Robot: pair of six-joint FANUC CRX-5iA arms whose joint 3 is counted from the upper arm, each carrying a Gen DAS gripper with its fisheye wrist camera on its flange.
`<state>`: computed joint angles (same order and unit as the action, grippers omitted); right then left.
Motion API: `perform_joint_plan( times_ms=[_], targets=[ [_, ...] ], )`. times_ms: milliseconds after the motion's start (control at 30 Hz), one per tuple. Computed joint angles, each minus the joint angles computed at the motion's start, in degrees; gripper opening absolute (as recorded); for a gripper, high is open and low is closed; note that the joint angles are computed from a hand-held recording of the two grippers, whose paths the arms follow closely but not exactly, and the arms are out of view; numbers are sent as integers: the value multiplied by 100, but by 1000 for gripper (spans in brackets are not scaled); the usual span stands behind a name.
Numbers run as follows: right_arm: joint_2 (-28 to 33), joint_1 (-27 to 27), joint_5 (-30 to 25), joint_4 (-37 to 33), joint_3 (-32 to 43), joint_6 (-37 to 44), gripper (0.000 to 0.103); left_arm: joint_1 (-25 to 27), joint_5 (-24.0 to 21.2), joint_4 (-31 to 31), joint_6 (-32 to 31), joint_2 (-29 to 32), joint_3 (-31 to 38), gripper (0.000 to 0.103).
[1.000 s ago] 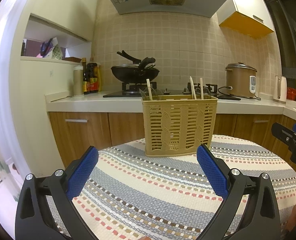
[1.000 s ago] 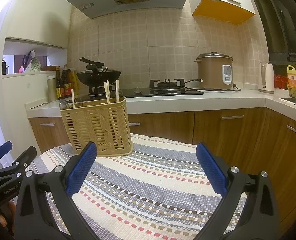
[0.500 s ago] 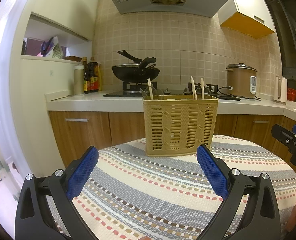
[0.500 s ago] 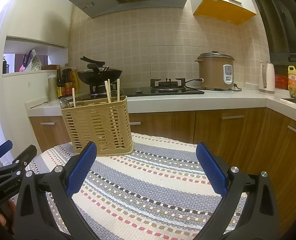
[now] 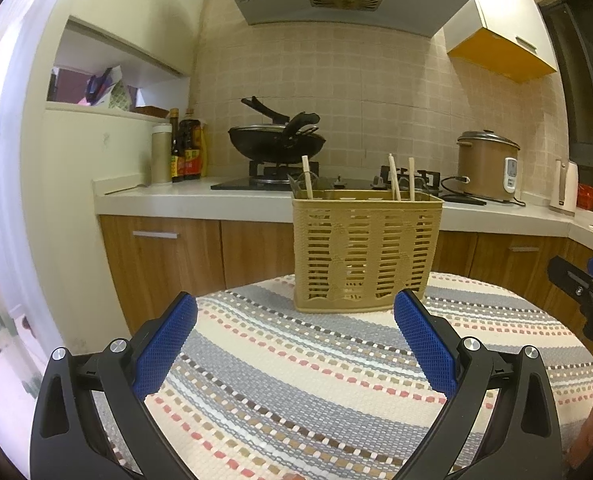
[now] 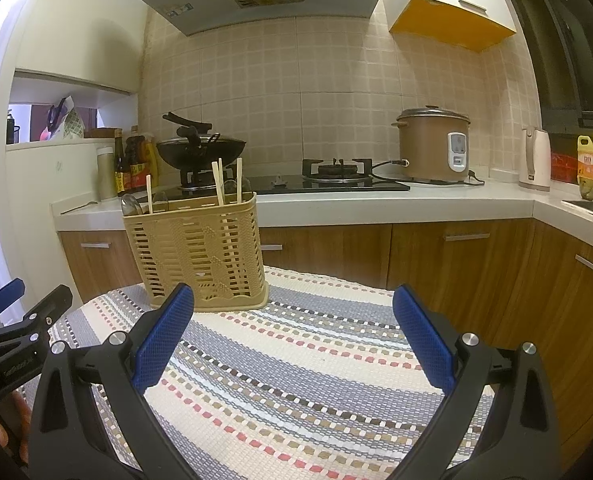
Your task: Organize utensils
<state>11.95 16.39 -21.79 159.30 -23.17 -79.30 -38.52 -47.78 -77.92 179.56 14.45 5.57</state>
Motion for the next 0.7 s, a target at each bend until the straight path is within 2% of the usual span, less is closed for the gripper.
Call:
perform_joint_plan(
  times_ms=[200,433,700],
  targets=[
    [-20,-66,88,214,36,-255,95,-15,-140,59,-113,75,98,96],
    [-11,-65,129,197,53,-209,95,-194,-504,-190,-47,163,171,96],
    [17,-20,125,117,61,-58,95,-157,-431,-195,34,98,113,96]
  ],
)
